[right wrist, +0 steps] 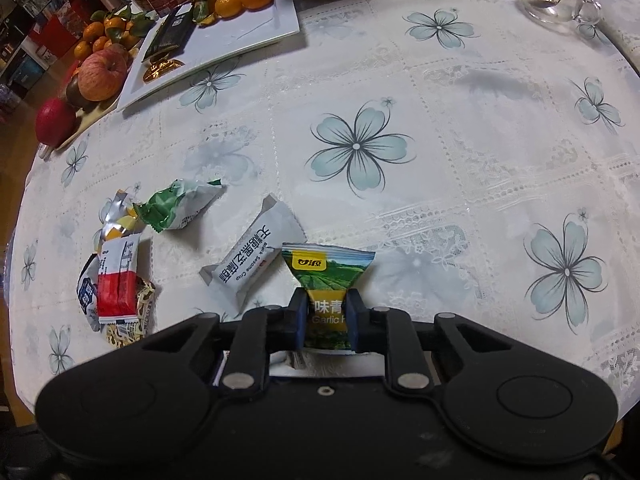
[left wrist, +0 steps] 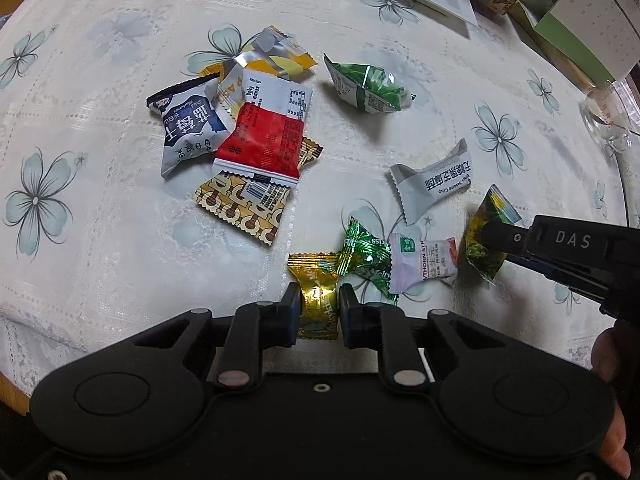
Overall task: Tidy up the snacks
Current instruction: 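Grasp the green garlic-pea bag with the right tool while the left tool grasps gold-foil candy, then carry the green bag into the gold tray and open the right tool while the left drops the candy there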
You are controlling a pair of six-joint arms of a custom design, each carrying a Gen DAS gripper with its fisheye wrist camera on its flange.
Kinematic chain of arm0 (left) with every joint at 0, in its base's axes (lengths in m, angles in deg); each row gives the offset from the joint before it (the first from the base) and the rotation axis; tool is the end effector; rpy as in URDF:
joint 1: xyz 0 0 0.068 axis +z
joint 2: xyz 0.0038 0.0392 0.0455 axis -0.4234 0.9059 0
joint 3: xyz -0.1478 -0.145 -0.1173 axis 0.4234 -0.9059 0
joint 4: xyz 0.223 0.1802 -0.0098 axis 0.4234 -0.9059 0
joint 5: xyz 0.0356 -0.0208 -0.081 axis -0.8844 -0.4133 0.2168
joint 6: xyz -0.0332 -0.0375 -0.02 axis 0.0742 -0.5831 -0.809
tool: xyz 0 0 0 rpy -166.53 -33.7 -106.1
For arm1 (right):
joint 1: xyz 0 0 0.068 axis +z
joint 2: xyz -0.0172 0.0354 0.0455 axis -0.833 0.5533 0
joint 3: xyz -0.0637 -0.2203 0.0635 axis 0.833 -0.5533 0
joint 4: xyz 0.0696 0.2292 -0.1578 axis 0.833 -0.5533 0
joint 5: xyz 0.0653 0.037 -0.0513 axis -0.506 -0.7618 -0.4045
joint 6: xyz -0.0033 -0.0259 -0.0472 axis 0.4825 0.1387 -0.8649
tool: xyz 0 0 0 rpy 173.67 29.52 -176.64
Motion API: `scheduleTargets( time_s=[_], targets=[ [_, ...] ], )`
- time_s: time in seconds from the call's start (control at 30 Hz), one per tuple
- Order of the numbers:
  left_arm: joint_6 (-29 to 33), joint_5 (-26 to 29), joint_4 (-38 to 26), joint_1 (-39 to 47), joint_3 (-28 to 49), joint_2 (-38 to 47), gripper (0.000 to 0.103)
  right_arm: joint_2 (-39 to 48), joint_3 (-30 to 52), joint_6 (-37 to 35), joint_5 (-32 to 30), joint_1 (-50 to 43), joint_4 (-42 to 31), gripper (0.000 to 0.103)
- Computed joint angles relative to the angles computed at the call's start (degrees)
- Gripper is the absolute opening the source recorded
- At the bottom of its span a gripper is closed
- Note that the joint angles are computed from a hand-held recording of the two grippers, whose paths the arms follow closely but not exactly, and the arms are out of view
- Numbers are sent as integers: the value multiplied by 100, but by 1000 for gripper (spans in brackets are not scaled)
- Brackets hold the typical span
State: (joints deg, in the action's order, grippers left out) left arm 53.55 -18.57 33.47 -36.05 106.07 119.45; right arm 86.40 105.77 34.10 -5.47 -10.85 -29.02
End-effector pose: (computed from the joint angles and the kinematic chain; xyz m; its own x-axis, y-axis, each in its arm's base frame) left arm 0.2893 -0.0659 0.1599 -0.9532 0.2614 -0.1519 0.2932 0.9219 -0.2532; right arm 0.2615 0.2548 0.1577 -0.7479 0.6106 -0.2604 0.5738 0.7919 0.2090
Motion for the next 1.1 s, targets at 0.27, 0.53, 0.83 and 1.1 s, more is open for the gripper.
scheduleTargets(
  time_s=[0.27,0.53,0.83,1.1],
  targets=[
    [221,-22,-324,172,-24,-332,26,-441,-260,343,82,101,-104,21],
    [514,36,-760,368,-80,-770,26,-869,-160,515,204,519,-497,21],
    [992,-29,-1478,642,-260,-1149,26,-1208,-118,692,-140,1364,-728,21],
    [1556,-59,-2040,975,-527,-1626,26,-745,13,732,-1118,1846,-542,21]
  ],
)
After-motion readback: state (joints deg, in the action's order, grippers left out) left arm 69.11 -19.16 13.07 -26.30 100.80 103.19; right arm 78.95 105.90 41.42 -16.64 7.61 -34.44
